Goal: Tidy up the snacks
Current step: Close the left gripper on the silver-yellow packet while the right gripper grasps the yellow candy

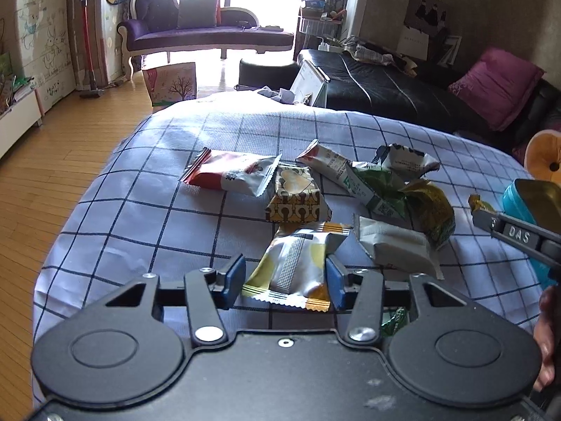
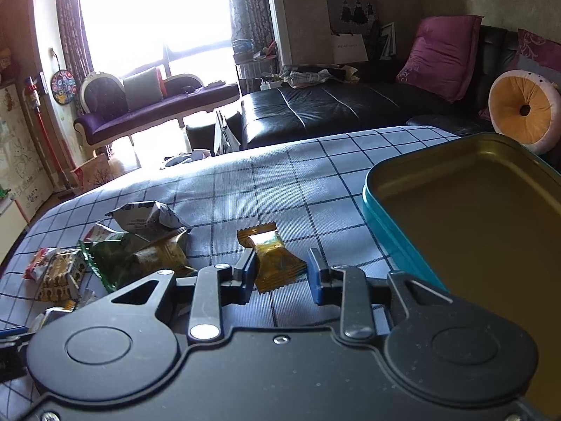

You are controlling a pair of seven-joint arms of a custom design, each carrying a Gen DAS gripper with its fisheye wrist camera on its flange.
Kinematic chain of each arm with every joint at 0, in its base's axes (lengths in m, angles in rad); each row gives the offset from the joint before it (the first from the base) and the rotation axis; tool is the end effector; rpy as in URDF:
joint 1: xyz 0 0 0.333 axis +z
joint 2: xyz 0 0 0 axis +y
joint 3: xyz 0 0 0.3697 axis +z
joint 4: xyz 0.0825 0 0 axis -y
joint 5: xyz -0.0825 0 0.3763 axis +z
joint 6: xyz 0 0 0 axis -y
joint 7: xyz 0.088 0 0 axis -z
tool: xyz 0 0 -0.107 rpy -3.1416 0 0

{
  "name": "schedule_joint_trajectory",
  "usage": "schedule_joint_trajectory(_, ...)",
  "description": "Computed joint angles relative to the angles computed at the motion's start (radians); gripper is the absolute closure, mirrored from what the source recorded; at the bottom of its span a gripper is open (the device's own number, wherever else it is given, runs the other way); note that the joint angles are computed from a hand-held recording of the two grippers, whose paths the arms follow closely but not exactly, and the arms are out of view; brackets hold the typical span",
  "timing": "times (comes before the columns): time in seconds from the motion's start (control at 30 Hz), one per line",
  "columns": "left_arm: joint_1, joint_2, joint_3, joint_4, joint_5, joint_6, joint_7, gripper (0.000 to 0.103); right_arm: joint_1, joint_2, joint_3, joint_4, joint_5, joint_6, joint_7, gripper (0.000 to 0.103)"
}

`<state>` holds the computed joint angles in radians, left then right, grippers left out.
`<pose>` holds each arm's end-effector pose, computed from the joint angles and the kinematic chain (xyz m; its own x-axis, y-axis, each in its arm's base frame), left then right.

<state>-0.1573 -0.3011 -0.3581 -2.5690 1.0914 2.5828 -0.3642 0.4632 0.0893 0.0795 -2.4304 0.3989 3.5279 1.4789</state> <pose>0.3583 -0.2270 0.4405 0.4536 -0.8813 0.1326 -0.5732 -0.4025 -0.7138 0.4797 0.2329 0.4477 0.2582 -0.9530 -0.1584 -0.5734 -0.0192 -0.8191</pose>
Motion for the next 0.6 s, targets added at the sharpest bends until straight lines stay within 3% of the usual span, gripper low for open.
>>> schedule_joint_trajectory(0.07,0.003,-0.007,-0.002,-0.003,0.013,0.010,-0.021,0.060,-0.048,-0.016,0.019,-0.022,-0.106,0.001,0.100,0.063)
schedule_joint_trajectory(0.2,0.001,-0.007,-0.006,0.000,0.011,0.006,-0.029,0.061,-0.118,-0.027,0.033,-0.034,-0.302,-0.002,0.285,0.063)
schedule_joint_trajectory(0.4,-0.004,0.005,0.009,0.001,-0.020,0.026,-0.007,0.056,-0.134,-0.018,0.033,-0.028,-0.389,-0.018,0.356,0.063)
schedule_joint_trajectory(0.6,0.009,0.017,0.001,0.008,-0.023,0.030,-0.029,0.048,-0.124,-0.024,0.026,-0.041,-0.406,-0.002,0.340,0.063)
